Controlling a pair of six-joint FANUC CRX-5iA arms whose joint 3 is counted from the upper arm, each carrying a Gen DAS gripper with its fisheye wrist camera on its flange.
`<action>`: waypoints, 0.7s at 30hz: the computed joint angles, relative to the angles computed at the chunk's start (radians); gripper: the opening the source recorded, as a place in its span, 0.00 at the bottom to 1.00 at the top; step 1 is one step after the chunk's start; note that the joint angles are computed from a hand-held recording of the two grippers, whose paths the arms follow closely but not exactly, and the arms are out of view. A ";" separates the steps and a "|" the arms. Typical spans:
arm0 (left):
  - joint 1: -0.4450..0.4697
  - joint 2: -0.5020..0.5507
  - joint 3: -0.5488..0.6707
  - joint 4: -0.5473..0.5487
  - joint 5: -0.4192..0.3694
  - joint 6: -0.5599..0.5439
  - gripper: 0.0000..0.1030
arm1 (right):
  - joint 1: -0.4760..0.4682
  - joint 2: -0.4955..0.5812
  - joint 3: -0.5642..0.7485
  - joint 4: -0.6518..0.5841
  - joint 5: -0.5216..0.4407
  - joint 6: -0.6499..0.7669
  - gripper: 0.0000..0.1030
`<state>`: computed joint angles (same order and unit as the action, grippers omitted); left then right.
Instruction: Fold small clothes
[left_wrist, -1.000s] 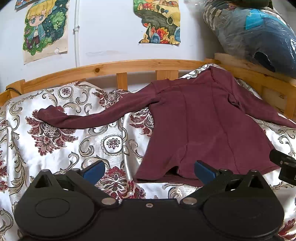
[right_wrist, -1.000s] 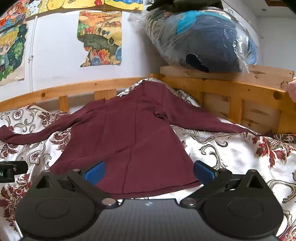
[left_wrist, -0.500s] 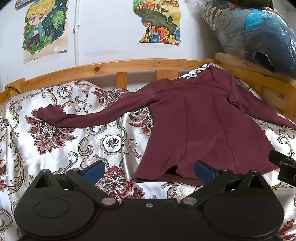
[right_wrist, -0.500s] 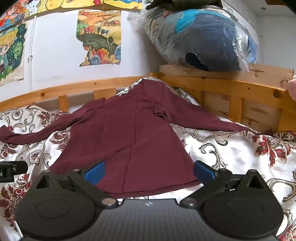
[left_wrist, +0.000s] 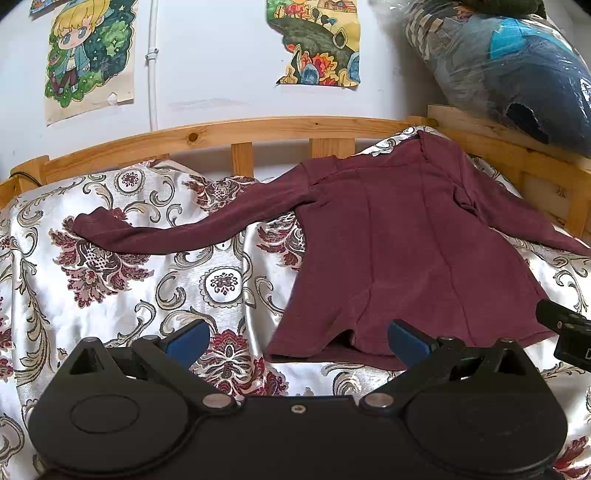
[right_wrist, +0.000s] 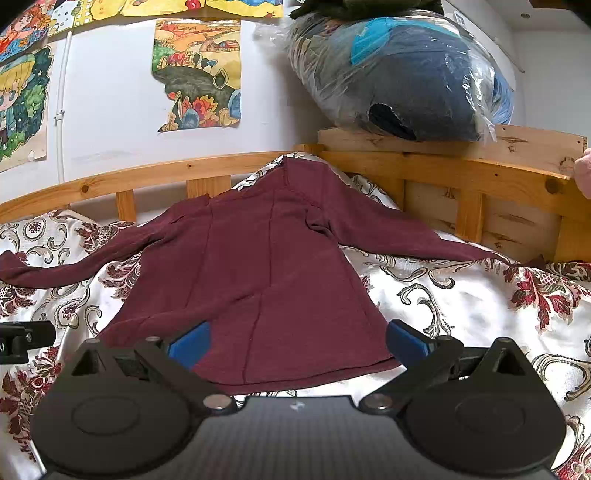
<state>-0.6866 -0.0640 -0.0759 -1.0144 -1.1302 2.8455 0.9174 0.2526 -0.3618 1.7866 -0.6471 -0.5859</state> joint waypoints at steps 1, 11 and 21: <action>-0.001 0.001 0.001 0.000 -0.001 0.000 0.99 | -0.001 0.000 0.000 0.001 0.001 0.000 1.00; -0.001 0.001 0.002 0.001 0.000 0.000 0.99 | -0.003 -0.002 -0.001 0.002 0.004 -0.001 1.00; 0.001 0.000 0.001 0.003 0.002 -0.002 0.99 | -0.002 0.000 -0.001 0.003 0.005 -0.004 1.00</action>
